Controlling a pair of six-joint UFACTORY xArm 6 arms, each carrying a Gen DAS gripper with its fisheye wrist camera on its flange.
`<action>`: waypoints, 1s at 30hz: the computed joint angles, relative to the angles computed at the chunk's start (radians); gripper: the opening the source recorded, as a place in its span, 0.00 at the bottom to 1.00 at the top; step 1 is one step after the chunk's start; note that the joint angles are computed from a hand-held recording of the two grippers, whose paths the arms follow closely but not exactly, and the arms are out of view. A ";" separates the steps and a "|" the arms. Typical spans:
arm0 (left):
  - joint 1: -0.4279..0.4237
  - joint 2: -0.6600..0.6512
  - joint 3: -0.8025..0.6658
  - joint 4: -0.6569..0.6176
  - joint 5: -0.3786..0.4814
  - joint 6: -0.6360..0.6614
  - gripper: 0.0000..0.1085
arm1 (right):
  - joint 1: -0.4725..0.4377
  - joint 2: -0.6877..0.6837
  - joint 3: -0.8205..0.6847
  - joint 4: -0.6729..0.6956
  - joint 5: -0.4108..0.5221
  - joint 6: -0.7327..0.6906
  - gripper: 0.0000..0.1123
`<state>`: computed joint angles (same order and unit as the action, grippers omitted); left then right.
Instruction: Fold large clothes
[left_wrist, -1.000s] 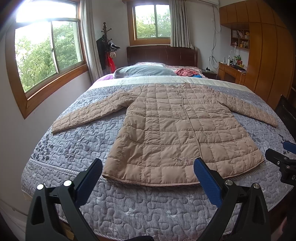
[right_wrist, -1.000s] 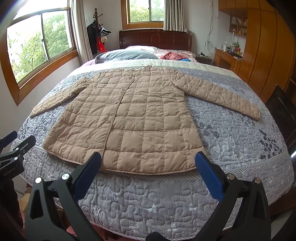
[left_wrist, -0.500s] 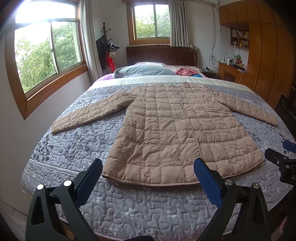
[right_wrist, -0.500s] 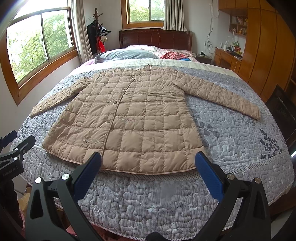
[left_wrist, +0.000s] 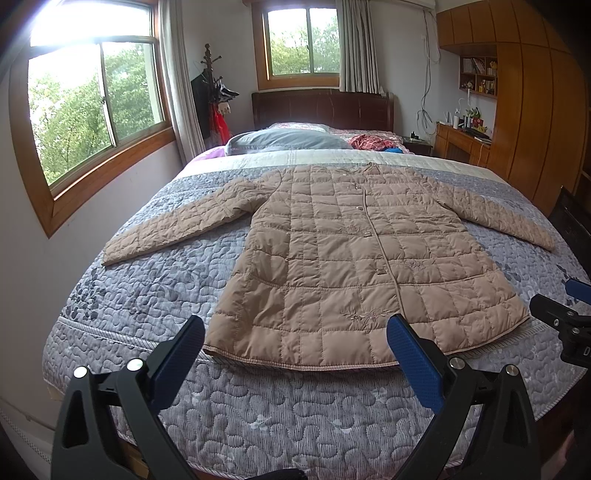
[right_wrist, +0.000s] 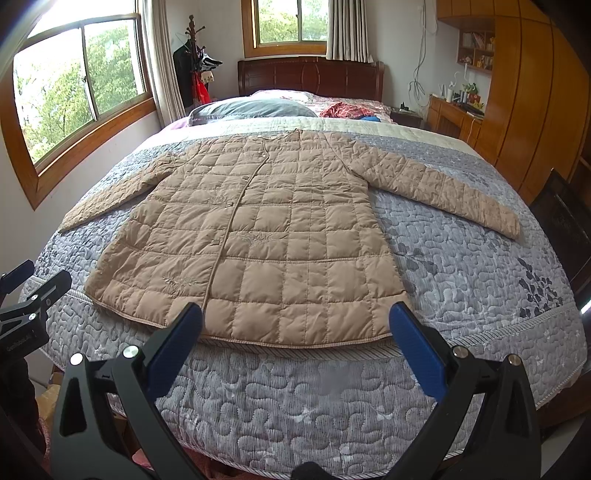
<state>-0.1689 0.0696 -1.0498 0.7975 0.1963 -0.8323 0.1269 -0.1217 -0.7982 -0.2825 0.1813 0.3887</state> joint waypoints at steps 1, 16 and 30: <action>0.000 0.000 0.002 0.007 -0.001 -0.007 0.91 | 0.001 -0.001 -0.003 0.001 0.005 0.000 0.89; -0.001 0.000 0.001 -0.001 0.003 0.003 0.91 | 0.003 0.007 -0.011 0.017 0.008 -0.020 0.89; 0.002 0.062 -0.073 -0.080 0.033 0.081 0.91 | 0.010 0.069 -0.099 0.065 0.044 -0.081 0.89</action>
<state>-0.1673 0.1313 -1.1230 0.7176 0.2294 -0.7509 0.1371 -0.0530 -0.8969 -0.2174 0.2250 0.3075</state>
